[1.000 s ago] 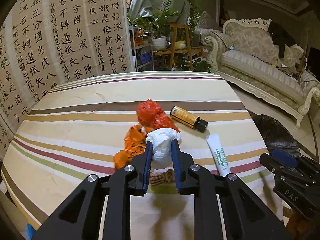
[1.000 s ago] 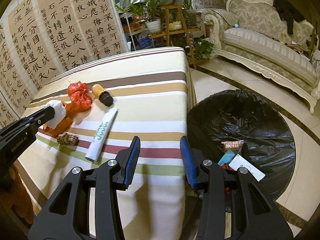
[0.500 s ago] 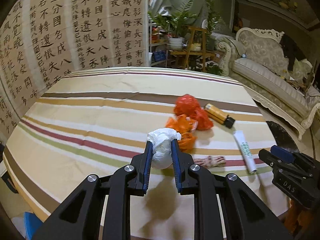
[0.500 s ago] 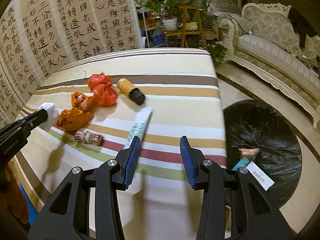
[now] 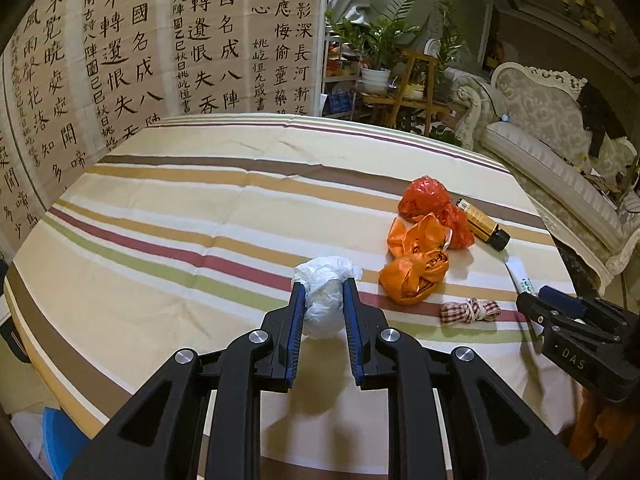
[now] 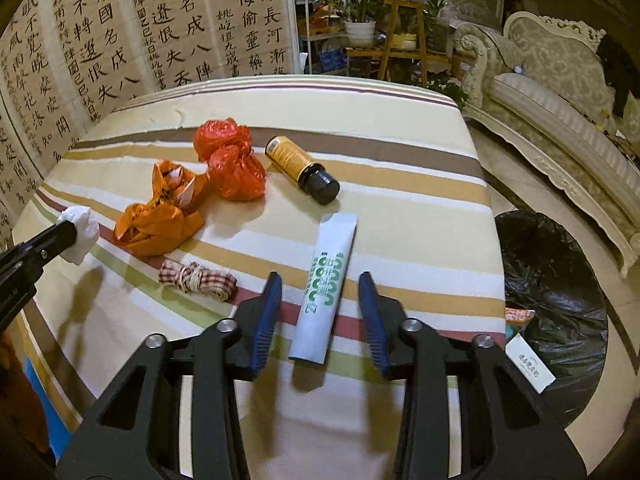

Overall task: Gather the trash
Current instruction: 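Grasp the white green-printed tube with the right tool while the left holds the tissue, then carry the tissue and tube with both tools over the bin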

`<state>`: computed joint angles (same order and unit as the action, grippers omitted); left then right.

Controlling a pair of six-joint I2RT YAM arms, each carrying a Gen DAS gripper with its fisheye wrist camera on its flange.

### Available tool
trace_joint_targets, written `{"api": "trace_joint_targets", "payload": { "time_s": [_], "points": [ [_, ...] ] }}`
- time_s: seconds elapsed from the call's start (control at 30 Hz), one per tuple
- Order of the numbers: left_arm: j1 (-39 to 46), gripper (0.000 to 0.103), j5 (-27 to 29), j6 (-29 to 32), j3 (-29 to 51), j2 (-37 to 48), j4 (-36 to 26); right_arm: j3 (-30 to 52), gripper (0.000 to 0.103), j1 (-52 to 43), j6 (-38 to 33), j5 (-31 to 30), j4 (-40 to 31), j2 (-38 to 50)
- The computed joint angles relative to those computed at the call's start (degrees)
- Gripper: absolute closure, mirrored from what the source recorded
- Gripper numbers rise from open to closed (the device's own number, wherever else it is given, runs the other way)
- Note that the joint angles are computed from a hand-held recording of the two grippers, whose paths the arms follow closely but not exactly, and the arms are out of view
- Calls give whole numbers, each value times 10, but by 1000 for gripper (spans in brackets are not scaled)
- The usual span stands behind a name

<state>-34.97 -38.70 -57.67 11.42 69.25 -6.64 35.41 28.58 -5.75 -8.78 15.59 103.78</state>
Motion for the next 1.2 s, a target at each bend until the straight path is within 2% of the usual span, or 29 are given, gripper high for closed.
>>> {"api": "trace_joint_targets", "payload": {
  "time_s": [0.03, 0.07, 0.37, 0.6, 0.93, 1.2],
  "points": [
    [-3, 82, 0, -2, -1, 1, 1, 1, 84, 1, -2, 0, -3, 2],
    [-5, 82, 0, -4, 0, 2, 1, 0, 86, 1, -2, 1, -2, 3],
    [-52, 82, -4, -29, 17, 42, 15, -46, 89, -21, -7, -9, 14, -45],
    [-110, 82, -11, -46, 63, 105, 35, -88, 89, -94, -33, -36, 21, -94],
    [-145, 82, 1, 0, 167, 216, 85, -90, 89, -260, -87, -96, 19, -91],
    [-171, 82, 16, 59, 292, 329, 97, -60, 89, -365, -117, -135, 21, -49]
  ]
}}
